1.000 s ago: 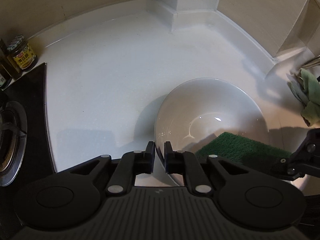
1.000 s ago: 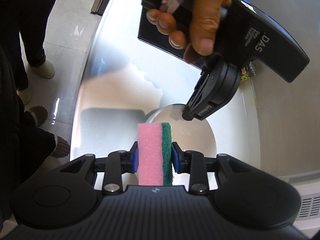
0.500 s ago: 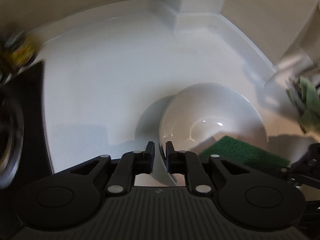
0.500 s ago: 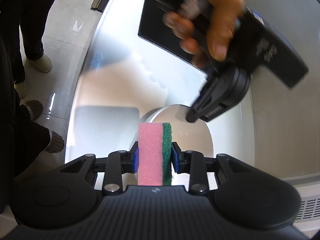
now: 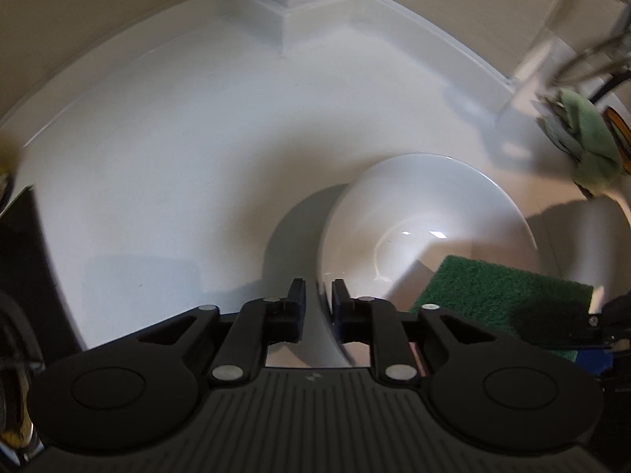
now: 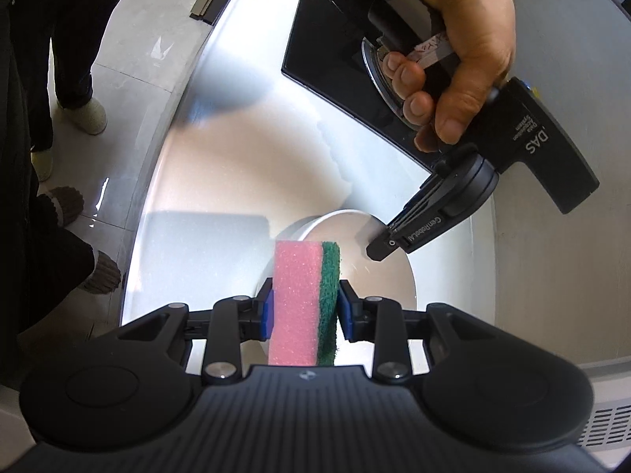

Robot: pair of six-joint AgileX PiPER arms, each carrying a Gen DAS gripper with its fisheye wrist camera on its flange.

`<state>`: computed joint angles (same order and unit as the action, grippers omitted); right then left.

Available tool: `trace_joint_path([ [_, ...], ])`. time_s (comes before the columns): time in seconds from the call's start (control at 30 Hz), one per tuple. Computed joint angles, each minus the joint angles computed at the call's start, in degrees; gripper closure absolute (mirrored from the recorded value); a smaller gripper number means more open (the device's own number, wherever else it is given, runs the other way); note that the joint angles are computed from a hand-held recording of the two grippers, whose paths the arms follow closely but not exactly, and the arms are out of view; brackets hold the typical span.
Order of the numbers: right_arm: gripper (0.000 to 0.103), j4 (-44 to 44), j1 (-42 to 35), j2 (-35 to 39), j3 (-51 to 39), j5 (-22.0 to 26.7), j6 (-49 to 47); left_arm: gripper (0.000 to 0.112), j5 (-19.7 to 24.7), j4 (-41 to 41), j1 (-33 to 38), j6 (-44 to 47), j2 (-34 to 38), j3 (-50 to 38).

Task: Clean bowl
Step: 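Hold the bowl with the left gripper while the right gripper scrubs the base with the sponge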

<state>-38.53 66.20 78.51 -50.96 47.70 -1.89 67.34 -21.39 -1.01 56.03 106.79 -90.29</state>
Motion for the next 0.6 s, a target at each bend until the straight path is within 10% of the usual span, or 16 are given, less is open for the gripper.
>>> trace_joint_path([
  [0.27, 0.076, 0.2, -0.3, 0.8, -0.4, -0.6, -0.9, 0.094, -8.7, -2.1, 2.5, 1.1, -10.6, 15.4],
  [0.5, 0.076, -3.6, 2.2, -1.2, 2.0, 0.8, 0.3, 0.098, -0.5, -2.2, 0.5, 4.0, 0.4, 0.7],
  [0.6, 0.076, -2.8, 1.6, -1.4, 1.5, 1.4, 0.1, 0.095, -4.1, -2.2, 0.8, 0.9, -2.9, 4.9],
])
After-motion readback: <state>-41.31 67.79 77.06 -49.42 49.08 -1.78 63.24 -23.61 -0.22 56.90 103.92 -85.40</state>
